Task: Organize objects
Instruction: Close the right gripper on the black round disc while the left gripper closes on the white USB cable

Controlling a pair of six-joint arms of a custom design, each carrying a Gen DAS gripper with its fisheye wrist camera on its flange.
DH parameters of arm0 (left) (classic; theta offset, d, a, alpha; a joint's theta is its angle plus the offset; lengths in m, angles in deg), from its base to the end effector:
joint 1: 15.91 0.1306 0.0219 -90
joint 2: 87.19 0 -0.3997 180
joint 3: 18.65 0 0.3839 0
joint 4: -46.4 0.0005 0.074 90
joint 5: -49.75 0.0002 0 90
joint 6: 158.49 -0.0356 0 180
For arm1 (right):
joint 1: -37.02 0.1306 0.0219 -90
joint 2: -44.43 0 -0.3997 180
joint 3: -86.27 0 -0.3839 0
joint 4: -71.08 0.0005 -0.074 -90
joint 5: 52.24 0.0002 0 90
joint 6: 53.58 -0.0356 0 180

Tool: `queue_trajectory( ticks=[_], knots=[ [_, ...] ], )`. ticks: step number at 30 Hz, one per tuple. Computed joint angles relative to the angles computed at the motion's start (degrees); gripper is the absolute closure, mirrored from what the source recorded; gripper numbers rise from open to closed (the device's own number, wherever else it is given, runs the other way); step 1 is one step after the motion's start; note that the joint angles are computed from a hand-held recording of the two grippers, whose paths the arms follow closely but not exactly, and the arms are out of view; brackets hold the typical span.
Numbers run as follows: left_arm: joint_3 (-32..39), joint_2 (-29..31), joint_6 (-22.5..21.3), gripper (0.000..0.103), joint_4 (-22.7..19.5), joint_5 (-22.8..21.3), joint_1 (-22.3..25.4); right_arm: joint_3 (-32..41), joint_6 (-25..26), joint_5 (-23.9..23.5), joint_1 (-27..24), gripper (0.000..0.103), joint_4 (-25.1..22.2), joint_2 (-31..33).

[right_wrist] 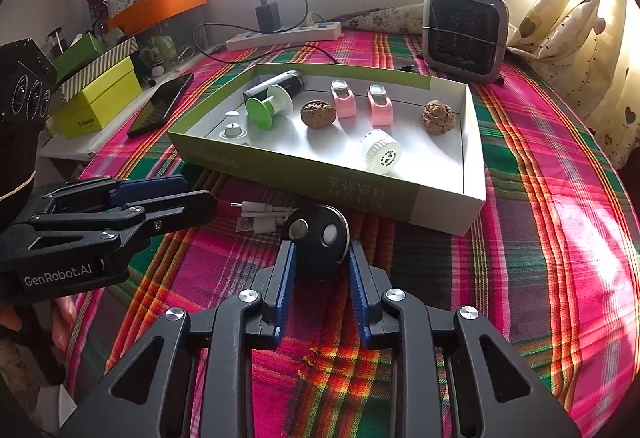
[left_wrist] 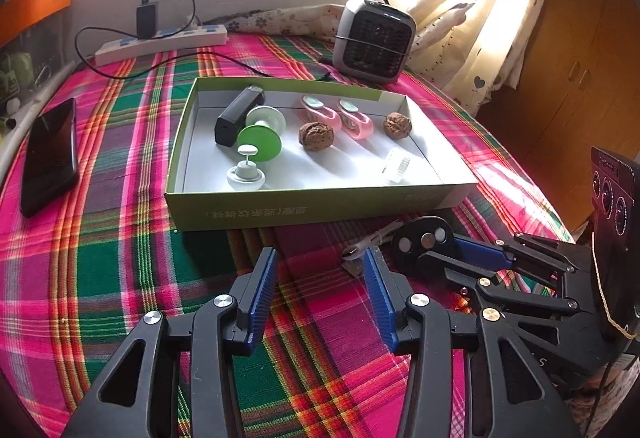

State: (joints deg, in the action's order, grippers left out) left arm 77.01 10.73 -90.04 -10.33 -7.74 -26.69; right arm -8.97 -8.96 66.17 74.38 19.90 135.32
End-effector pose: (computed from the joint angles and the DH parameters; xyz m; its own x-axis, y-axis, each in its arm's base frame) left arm 0.5013 -0.1154 0.4221 -0.6253 0.4344 -0.6484 0.7089 0.6635 -0.2392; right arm 0.3814 0.2692 0.4005 -0.7044 0.2499 -0.6644 0.2447 0.9641 0.1032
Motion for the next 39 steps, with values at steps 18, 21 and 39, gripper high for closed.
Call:
queue_trajectory(
  ticks=[18, 21, 39],
  knots=[
    [1.1, 1.4, -8.1, 0.060, -1.3, -2.1, -4.4, -4.6, -4.4, -1.0, -1.0, 0.086, -0.2, -4.4],
    [1.4, 1.8, -8.5, 0.060, -1.3, -2.6, -4.9, -5.3, -4.8, -1.6, -1.2, 0.086, 0.0, -5.1],
    [0.6, 1.6, -6.3, 0.079, 0.6, -4.1, -5.0, -6.7, -1.5, -6.5, -4.6, 0.059, 7.0, -6.1]
  ],
)
